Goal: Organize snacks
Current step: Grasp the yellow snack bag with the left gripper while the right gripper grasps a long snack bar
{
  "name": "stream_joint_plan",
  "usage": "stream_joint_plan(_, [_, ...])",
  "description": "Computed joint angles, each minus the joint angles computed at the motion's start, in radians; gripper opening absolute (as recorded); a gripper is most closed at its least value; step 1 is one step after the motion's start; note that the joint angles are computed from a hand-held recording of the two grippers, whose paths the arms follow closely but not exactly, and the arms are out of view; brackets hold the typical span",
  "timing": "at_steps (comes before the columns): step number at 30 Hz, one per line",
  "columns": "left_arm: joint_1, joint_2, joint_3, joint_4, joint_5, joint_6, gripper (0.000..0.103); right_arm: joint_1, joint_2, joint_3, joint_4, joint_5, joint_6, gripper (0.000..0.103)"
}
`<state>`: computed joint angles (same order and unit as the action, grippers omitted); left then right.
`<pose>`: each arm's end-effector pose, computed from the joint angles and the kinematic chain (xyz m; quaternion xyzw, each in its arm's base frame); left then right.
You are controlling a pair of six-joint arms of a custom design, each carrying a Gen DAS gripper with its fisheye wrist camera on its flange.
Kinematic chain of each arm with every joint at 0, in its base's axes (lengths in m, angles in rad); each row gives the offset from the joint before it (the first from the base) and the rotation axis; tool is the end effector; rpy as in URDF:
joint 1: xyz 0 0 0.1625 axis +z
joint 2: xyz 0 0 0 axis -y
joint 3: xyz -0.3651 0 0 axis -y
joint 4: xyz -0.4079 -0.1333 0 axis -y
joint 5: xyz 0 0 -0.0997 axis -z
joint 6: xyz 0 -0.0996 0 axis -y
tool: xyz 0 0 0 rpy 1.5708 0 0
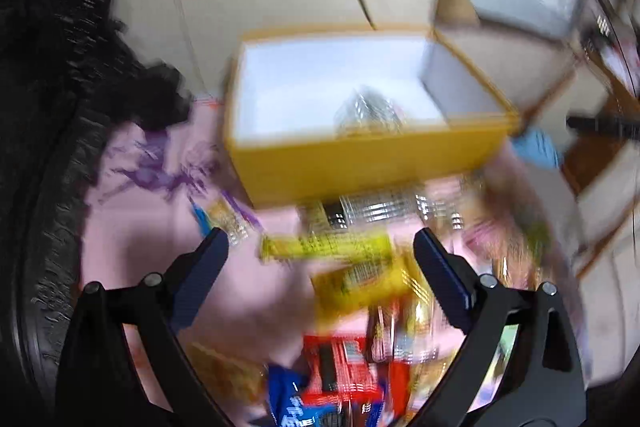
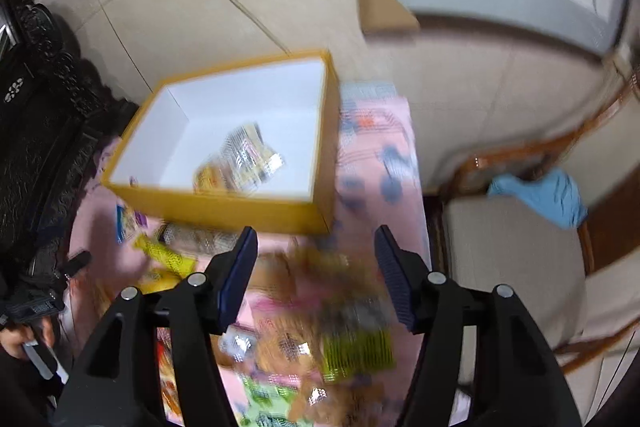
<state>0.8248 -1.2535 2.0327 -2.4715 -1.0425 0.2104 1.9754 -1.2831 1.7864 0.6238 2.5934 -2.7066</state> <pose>-0.2138 -0.5017 0.1494 0.4293 0.8627 -0.1255 0.2358 0.1992 -0.3424 0.2262 -0.1206 -0.8490 0.3698 0.3577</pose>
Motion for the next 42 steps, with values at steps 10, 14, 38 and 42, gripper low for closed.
stream_joint_plan(10, [0.016, 0.117, 0.046, -0.038, -0.058, 0.167, 0.095, -0.046, -0.018, 0.173, -0.039, -0.129, 0.107, 0.062])
stream_joint_plan(14, [0.018, 0.176, 0.017, -0.023, -0.055, 0.203, 0.096, -0.026, 0.019, 0.160, -0.067, -0.117, 0.018, 0.062])
stream_joint_plan(38, [0.090, 0.144, -0.005, 0.074, -0.213, 0.018, 0.060, -0.316, 0.081, 0.118, -0.261, -0.161, -0.671, 0.035])
stream_joint_plan(42, [0.089, 0.089, 0.044, 0.071, -0.216, -0.041, 0.053, -0.264, 0.070, 0.195, -0.266, -0.182, -0.526, 0.030])
